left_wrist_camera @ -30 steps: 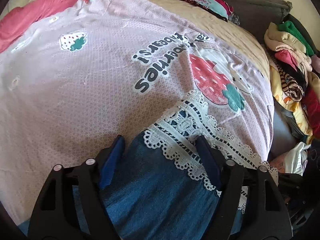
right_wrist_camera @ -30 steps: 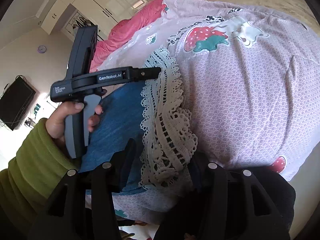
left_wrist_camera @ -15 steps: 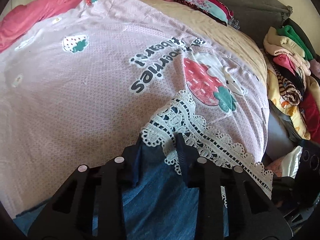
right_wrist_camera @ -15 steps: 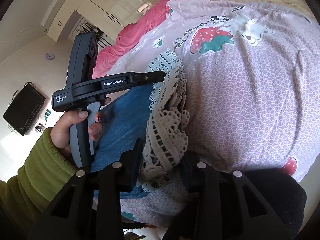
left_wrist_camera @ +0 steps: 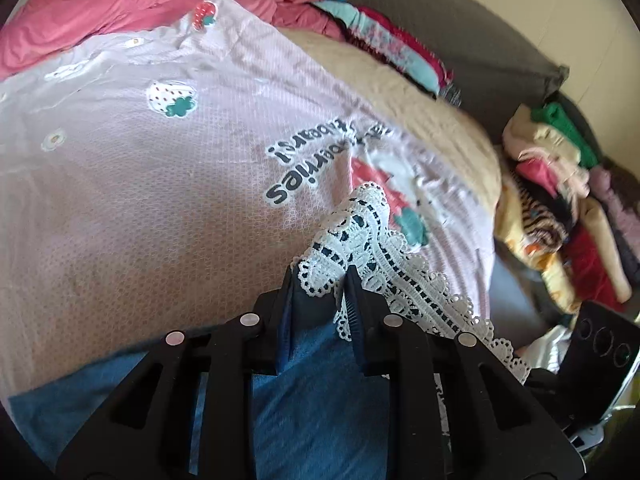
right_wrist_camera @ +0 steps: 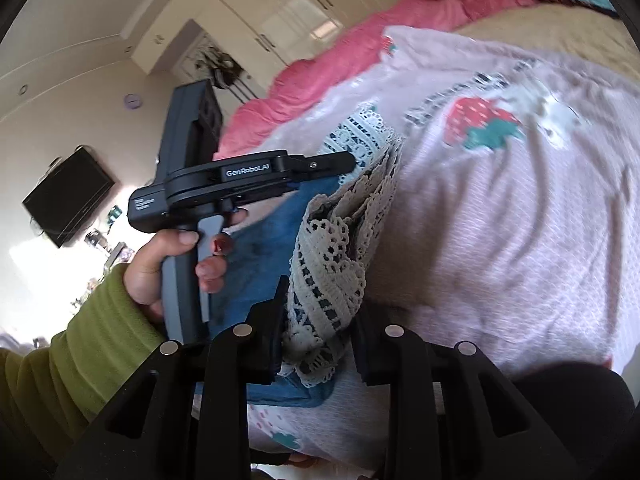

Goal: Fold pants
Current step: 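Grasp the lace trim edge with the left gripper, then lift the lace trim with the left gripper and fold it over the denim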

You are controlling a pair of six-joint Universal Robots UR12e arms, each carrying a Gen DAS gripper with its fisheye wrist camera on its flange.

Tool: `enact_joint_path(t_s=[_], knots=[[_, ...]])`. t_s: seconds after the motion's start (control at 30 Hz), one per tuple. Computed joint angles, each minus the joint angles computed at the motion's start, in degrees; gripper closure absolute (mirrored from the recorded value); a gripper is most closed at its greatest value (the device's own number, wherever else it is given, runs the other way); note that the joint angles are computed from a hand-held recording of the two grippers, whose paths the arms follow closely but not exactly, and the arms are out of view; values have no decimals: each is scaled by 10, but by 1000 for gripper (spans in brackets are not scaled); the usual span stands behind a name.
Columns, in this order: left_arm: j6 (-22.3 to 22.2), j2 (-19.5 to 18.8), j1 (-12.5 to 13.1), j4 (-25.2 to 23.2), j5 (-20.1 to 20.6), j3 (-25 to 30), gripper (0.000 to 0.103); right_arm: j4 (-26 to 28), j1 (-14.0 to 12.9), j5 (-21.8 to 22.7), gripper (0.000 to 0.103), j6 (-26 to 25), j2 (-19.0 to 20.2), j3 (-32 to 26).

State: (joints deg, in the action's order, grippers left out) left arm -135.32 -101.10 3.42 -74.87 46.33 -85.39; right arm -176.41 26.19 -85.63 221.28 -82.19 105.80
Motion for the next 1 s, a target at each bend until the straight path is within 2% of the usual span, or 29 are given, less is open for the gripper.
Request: enact_joint_path(t_s=[0.2,0.4,0.53,0.6,0.7,0.83,0.87,0.93,1.0], knots=[[8,15,31,-7,-43,-11,87,-6,17,-4,77,-49,15,-27],[13,26,76,-14,-75,-23,87,34,36,11,77,-96,42,-74],[-6,24,105,-45,-95,-21,87,65,48,33,77,-128,68,-122],[-14,25,116,-38,-102,-25,87,89,56,48,77,-152,85,-150],[-49,29,137,-14,-105,-37,85,138,71,44,77,-191,107,-188],[-132,30,168,8,-125,-57,83,233,94,16,77,-251,136,-235],[-162,29,173,22,-116,-58,78,252,98,8,77,-257,141,-243],[-186,27,181,43,-116,-57,74,272,105,-9,77,-273,150,-255],[-198,30,190,58,-127,-57,64,281,112,-31,77,-298,156,-264]])
